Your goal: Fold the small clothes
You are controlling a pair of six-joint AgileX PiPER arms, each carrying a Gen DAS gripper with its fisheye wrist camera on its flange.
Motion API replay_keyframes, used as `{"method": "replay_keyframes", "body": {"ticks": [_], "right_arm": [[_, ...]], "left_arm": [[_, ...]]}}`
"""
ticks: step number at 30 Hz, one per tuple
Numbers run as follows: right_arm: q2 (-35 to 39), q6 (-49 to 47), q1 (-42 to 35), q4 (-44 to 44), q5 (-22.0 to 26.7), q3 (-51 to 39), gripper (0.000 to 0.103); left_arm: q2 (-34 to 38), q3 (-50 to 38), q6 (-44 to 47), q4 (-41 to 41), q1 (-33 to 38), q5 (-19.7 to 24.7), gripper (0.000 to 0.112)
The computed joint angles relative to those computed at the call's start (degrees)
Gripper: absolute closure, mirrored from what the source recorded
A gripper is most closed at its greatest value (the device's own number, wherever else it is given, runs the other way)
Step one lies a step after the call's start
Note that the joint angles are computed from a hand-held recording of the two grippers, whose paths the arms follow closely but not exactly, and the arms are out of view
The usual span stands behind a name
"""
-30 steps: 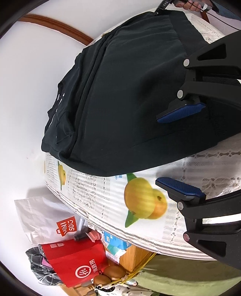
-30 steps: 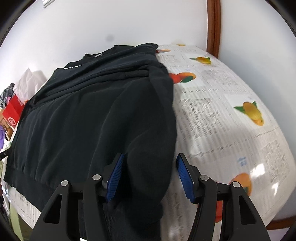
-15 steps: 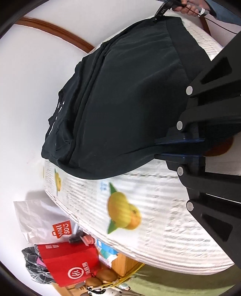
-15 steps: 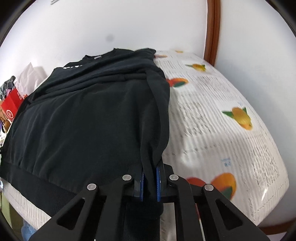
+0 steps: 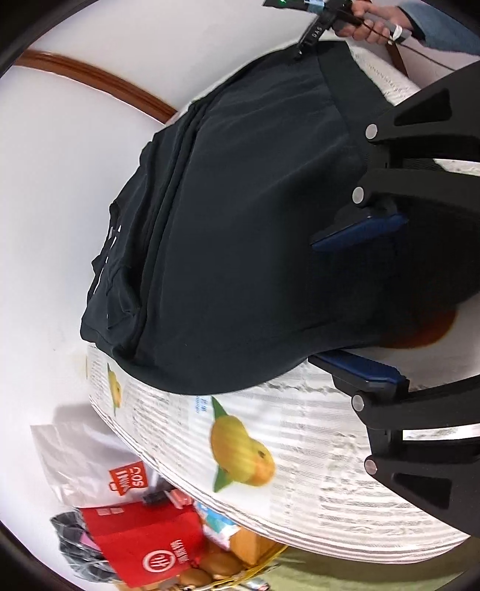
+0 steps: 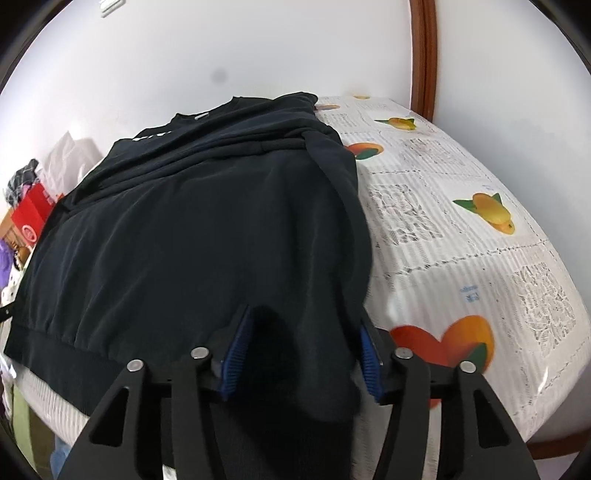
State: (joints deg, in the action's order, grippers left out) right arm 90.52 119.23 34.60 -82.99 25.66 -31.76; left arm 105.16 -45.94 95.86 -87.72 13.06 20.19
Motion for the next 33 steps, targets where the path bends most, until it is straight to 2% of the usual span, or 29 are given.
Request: {"method": "replay_keyframes", "body": {"ticks": [2,3,4,5,6,8,9,11,13,16,18,25,33], "right_arm": [[2.23,-1.96,1.77,2.59,2.48,-2.37,0.049],[2.73,-2.06,2.17,2.99,2.88,-2.93,0.051],[3.09,-2.56,2.43,3.7,3.17,-3.5,0.057],[3.04,-3.28,2.42,3.98,2.8,-3.7,0.066],[2.88,-4.54,2.84,5.1,3.21,-3.8,0.07],[2.74,-7.06,4.23,7.25,5.3,-3.96,0.088],[2.55,-8.39,5.04,7.87,6.49,-3.8,0.093],[0.95,-9.14,5.63,7.98,6.99,-2.36,0.094],[-3.06,-6.19,3.74,5.33,3.91,0.78,0.095],[-11.41,-1.73,0.4,0.86,-0.73,5.28,0.095],[-15.69,-2.33,-1.35,0.44,-3.35,6.18,0.095],[-15.22,-11.72,-1.53,6.98,-1.1,-0.9,0.095],[-12.42,-23.25,-6.56,12.98,-1.47,-11.01,0.095]], "left_arm": [[0.15,-0.85,-3.17,1.64,-1.35,-1.77,0.062],[0.05,-0.88,-4.02,2.25,-1.77,-2.62,0.066],[-0.31,-0.88,-6.2,4.26,-2.79,-5.07,0.075],[-0.6,-0.55,-6.72,5.12,-3.37,-6.65,0.08],[-0.94,-0.47,-9.1,7.94,-4.08,-7.96,0.085],[-2.02,0.6,-11.07,10.99,-2.99,-6.74,0.098],[-2.25,0.88,-11.6,11.52,-2.08,-5.42,0.101],[-2.71,1.15,-11.51,12.17,-0.13,-2.75,0.103],[-3.54,1.46,-9.04,10.26,2.73,1.38,0.103],[-4.47,0.54,-11.53,12.14,6.59,8.21,0.103],[-5.04,-0.87,-14.18,13.95,7.26,10.26,0.104],[-7.55,-7.16,-20.85,17.6,5.23,11.82,0.104],[-4.83,-18.17,-30.46,24.17,2.03,9.53,0.104]]}}
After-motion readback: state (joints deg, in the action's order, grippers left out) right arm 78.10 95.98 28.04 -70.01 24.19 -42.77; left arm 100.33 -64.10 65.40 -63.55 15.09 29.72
